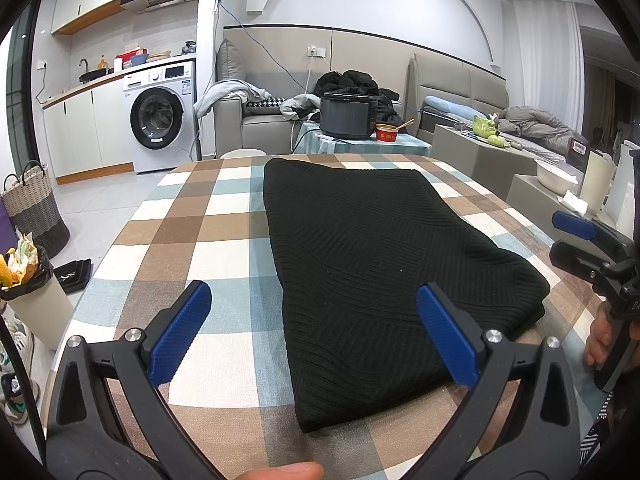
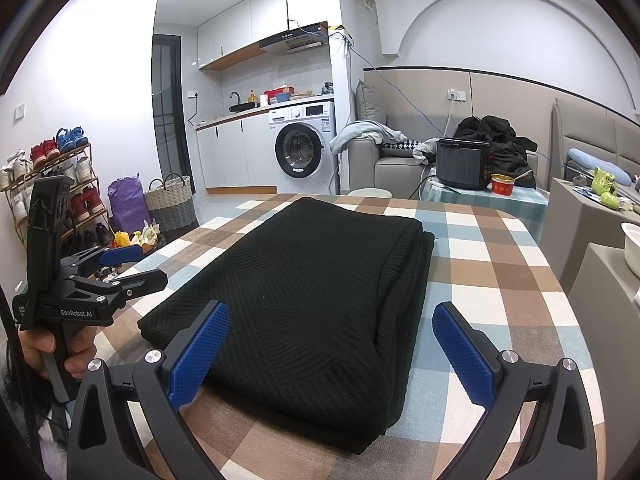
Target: Fold small clothes
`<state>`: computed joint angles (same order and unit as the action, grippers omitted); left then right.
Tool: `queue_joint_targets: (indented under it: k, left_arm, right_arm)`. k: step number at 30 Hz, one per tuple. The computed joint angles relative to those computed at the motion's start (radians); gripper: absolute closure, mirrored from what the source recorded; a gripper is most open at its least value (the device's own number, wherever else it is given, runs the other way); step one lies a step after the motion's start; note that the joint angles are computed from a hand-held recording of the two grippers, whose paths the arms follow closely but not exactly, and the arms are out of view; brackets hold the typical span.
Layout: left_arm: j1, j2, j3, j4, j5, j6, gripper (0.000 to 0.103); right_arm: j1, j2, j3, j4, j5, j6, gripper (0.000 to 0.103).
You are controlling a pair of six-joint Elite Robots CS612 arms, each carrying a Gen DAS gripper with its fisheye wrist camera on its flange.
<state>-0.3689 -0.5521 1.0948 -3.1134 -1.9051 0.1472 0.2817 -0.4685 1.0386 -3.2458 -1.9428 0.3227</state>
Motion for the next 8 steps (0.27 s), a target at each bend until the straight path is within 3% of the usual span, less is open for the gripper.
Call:
queue_joint_targets:
  k: [8]
  left_arm:
    - [-0.001,0.0,0.001,-0.003,0.001,0.001,0.001]
  right_arm:
    - [0.0,0.0,0.0,0.0,0.0,0.0,0.0]
